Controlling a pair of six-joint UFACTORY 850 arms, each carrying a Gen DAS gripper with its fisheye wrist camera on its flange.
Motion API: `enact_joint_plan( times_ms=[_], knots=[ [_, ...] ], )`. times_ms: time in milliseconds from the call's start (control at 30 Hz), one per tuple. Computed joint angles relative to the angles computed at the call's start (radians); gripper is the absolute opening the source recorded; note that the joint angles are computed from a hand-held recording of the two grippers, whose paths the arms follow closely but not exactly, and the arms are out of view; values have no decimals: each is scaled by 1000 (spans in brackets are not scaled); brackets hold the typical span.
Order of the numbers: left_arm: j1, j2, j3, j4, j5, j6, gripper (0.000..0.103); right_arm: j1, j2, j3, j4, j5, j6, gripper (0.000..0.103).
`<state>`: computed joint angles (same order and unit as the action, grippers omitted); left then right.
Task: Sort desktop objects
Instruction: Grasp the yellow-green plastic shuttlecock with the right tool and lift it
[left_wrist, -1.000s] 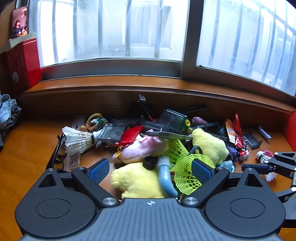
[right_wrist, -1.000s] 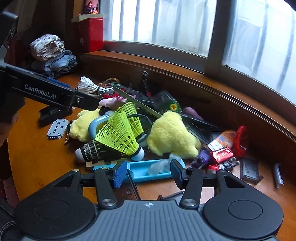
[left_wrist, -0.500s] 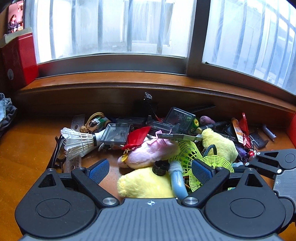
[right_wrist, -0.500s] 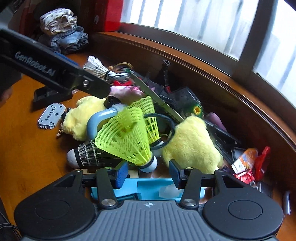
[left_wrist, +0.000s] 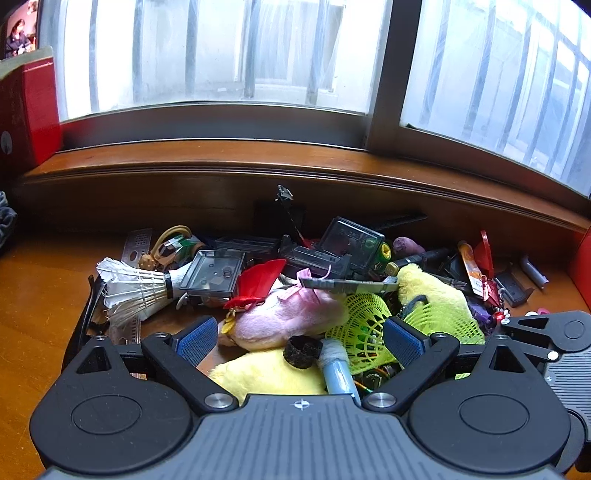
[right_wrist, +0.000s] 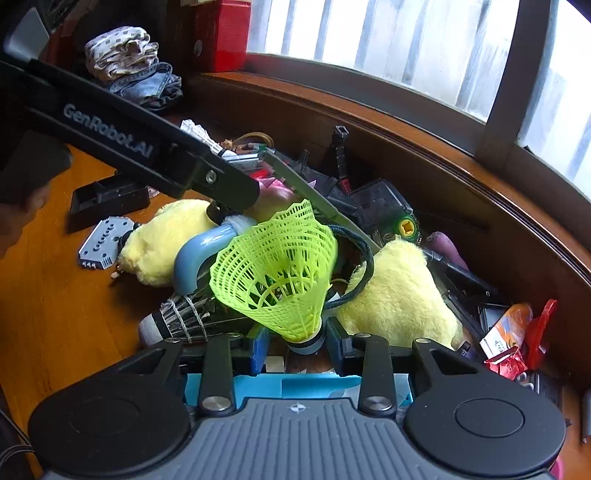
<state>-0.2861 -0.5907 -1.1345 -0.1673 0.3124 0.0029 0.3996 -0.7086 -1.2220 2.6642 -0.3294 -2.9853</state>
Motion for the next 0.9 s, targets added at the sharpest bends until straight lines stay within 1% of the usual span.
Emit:
enact_joint_plan(
  times_ms=[133, 233, 333, 433, 500, 600, 733, 833, 900],
  knots=[
    [-3, -6, -10, -45, 4, 39, 97, -12, 13, 26, -4, -80, 27, 35],
    [-3, -12, -16, -49, 0, 40, 97, -13, 18, 32, 0, -100, 13, 35],
    [-4, -18, -19, -53, 13, 35, 97, -16, 33, 48, 17, -120, 6, 35],
    [-9, -27, -27, -95, 23, 68, 97, -29, 54, 70, 22, -130, 52, 35],
    [-11, -33, -33, -115, 25, 95, 97, -38, 69, 92, 60, -136, 53, 35],
    [-17, -38, -40, -195, 41, 183, 97, -50, 92, 126, 141, -141, 31, 35],
    [-22, -46, -59, -277, 85, 292, 97, -68, 110, 166, 241, -150, 7, 35],
    [-19, -48, -81, -250, 100, 303, 97, -78, 119, 189, 293, -153, -3, 35],
    [-14, -43, -89, -162, 111, 235, 98, -81, 120, 196, 310, -151, -5, 35]
  ],
)
